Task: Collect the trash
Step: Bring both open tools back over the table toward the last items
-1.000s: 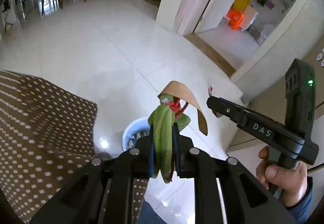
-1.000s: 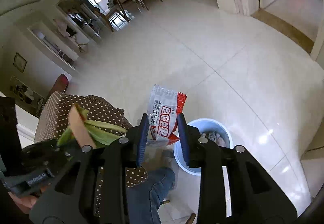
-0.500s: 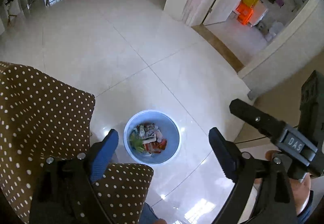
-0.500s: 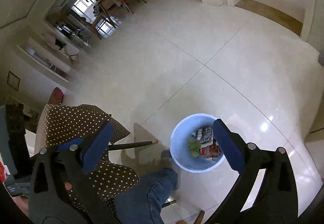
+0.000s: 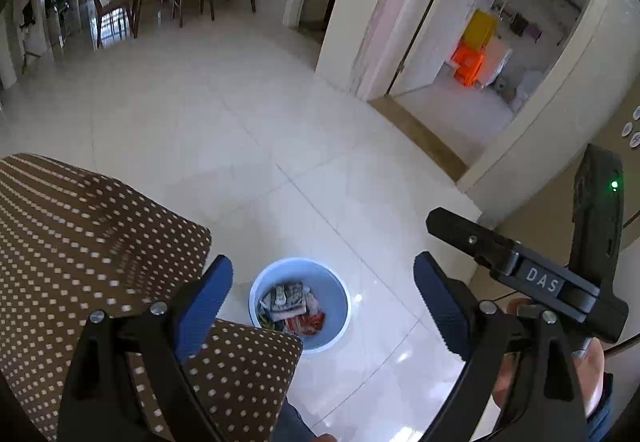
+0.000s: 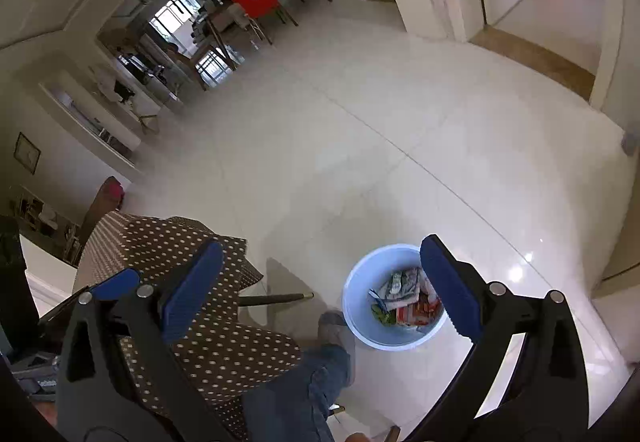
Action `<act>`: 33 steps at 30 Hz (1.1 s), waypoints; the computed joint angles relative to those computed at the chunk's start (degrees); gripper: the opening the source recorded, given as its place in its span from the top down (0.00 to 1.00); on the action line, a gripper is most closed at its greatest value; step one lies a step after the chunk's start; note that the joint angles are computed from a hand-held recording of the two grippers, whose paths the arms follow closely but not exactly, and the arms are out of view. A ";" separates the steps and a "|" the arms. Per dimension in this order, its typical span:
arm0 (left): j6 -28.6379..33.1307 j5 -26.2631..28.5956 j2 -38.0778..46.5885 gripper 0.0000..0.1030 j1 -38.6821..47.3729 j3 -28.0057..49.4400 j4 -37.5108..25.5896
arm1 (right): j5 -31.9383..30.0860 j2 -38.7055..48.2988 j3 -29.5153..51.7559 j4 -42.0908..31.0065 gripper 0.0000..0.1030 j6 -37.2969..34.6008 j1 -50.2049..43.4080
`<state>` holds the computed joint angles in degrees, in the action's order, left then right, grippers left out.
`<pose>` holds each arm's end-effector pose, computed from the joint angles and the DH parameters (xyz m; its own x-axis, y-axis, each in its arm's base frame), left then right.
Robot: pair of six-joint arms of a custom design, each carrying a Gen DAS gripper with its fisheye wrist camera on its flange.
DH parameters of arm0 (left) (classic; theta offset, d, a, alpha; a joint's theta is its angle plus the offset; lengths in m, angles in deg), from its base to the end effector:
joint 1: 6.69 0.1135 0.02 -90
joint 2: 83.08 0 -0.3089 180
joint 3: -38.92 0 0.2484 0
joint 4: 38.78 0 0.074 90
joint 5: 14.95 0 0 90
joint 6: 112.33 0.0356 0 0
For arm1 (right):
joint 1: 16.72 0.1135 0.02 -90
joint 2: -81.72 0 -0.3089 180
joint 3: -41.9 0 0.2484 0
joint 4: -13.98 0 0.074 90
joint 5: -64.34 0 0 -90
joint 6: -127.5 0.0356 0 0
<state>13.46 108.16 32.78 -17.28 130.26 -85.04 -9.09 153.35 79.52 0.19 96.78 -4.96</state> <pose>0.4043 -0.0954 0.1903 -0.5595 0.6030 -0.5687 0.8111 0.5396 -0.2259 0.1990 0.0311 0.1876 -0.3772 0.7631 -0.5248 0.6195 0.6291 0.4695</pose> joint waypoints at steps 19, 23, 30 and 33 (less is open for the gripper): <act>10.96 12.00 -4.28 0.09 24.90 12.25 -10.42 | 15.16 9.11 27.85 -15.71 0.06 -1.44 20.47; 11.62 13.00 -1.90 0.09 30.59 17.57 -11.90 | 16.31 15.12 35.66 -17.02 0.06 -3.66 24.26; 12.43 14.11 3.63 0.07 40.02 25.13 -12.03 | 15.20 25.25 47.47 -17.57 0.06 -7.84 28.40; 13.03 13.66 6.21 0.06 43.61 27.24 -9.90 | 14.72 29.19 52.65 -19.22 0.06 -9.20 29.77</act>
<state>26.49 121.82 38.99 26.33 157.49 -94.94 5.63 182.55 132.17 -19.03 87.58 24.81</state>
